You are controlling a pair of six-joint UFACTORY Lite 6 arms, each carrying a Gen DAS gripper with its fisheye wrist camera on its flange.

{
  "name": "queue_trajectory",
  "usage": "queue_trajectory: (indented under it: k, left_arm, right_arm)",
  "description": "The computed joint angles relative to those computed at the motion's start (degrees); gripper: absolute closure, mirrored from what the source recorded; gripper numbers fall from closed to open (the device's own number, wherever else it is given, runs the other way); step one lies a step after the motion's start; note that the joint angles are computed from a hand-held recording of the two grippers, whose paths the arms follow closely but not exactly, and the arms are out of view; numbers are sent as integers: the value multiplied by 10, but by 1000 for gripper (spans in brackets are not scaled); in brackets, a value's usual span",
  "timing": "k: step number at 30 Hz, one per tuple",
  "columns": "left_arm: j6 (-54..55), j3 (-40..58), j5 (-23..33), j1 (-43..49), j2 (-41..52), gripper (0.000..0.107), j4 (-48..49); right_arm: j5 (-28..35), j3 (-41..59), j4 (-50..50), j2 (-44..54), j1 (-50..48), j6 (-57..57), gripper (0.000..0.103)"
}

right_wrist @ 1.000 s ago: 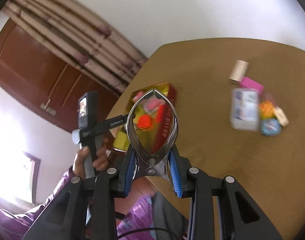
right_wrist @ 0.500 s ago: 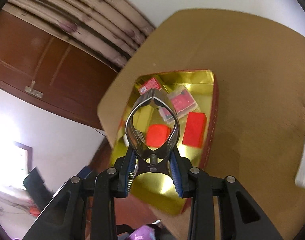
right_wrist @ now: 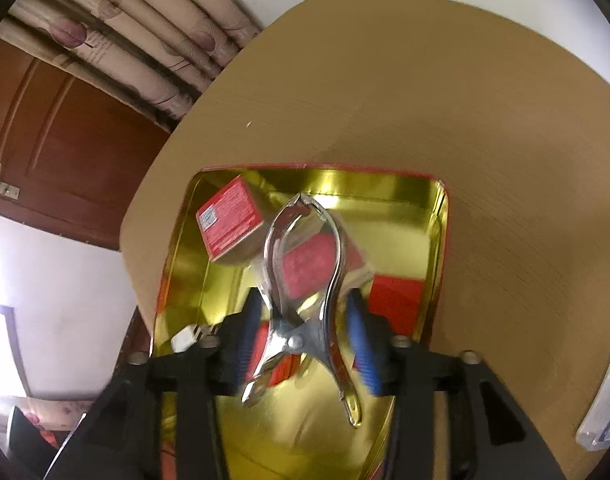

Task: Organize rigid objects
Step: 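Drop the red square case in the tin with left gripper while right carries clip in, then move the right gripper to the clear barcode case and grasp it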

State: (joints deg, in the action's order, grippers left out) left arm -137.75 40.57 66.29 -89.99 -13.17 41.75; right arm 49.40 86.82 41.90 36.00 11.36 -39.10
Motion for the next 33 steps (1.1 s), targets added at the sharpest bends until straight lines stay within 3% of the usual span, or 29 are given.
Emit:
queue_trajectory:
  k: [2,5,7,9,11,13,15,18,25,33]
  left_arm:
    - [6,-2,-8,6,1,54,-2]
    - [18,6,-16,12,13,54,-4]
    - [25,19,-10,9,27,54,-4]
    - [35,39,3,2,47,54,-3]
    - [46,63,20,-4,71,54,-6]
    - [52,80,28,-8,85,54,-8]
    - [42,88,25,-15,93,54,-7]
    - [33,96,1,-16,106,54,-6]
    - [83,146,-1,-9,161,54,-14]
    - [80,100,-56,14,128,54,-18]
  right_arm:
    - [-3,-30,39,-27,-18,-36,29]
    - [3,-155,167,-132,-79,-171,29]
    - [-9,-274,226,-245,-130,-269,21]
    - [8,-392,258,-365,-223,-374,3]
    - [24,-481,257,-472,-343,-435,0]
    - [20,-503,213,-500,-463,-477,0]
    - [39,-471,189,-450,-558,-529,0]
    - [29,-375,127,-349,-593,-494,0]
    - [-52,-259,37,-223,-460,-362,0]
    - [-124,-166,-68,-128,-367,-231,0]
